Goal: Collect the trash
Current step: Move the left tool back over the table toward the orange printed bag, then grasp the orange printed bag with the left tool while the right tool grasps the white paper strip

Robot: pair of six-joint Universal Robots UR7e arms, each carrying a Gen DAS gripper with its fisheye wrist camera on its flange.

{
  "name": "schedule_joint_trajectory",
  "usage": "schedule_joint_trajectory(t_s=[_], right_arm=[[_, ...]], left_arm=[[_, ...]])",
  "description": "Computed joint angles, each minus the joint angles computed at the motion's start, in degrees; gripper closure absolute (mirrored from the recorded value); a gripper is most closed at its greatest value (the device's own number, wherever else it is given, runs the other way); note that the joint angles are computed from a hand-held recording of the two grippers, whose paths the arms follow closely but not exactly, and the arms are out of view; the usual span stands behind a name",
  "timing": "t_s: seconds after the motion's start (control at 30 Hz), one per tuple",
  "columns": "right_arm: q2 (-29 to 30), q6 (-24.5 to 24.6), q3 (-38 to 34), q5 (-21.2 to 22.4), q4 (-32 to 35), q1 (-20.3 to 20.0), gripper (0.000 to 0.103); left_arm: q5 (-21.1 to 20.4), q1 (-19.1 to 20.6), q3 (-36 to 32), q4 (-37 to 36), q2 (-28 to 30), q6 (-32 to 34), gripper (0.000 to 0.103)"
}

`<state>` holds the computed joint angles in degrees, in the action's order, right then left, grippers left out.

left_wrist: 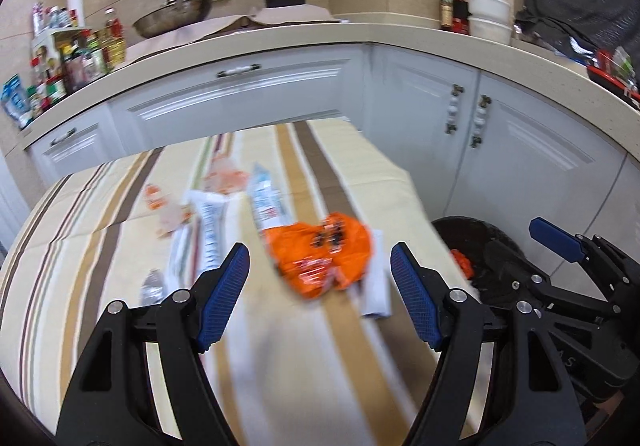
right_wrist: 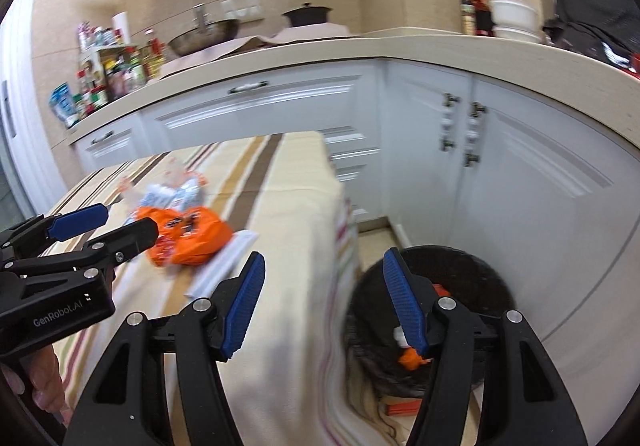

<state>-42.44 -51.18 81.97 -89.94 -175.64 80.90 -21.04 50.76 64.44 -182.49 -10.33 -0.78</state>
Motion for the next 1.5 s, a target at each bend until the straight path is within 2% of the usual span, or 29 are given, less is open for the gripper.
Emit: schedule_joint_trajectory(t_s=[0.2,0.47,0.8,0.97,1.13,1.5], right_arm=[[0.7,-1.9,1.8,-1.2,0.7,1.7,0.043],[2.5,-3.1,1.9,-4.7,1.7,3.5,0.043],[6.0,-2.6,-2.6,-13.1,6.0,5.4,0.043],[6.2,-1.9,-3.8,-13.9,9.1,5.5,0.056],[6.0,-1.5,-4.3,-13.0,10.2,5.1,0.079],[4.5,-1.0,-3.8,-9.7,11.1,3.6,0.084]], left_arm=[[3.2,0.4,8.5,-3.3,-4.5,-4.0,0.032],[4.2,1.2,14.8,-3.3,-8.1,-9.0,0.032],[1.5,2.2,17.8,-3.9,-10.0,-11.5,0.032],[-0.2,2.5,17.6,-4.0,-9.9,-11.4,0.032],[-1.5,2.5,16.1,-4.1,-9.1,-9.9,0.032],[-4.4,2.5,10.3,-2.2,-5.9,-6.5,0.031]])
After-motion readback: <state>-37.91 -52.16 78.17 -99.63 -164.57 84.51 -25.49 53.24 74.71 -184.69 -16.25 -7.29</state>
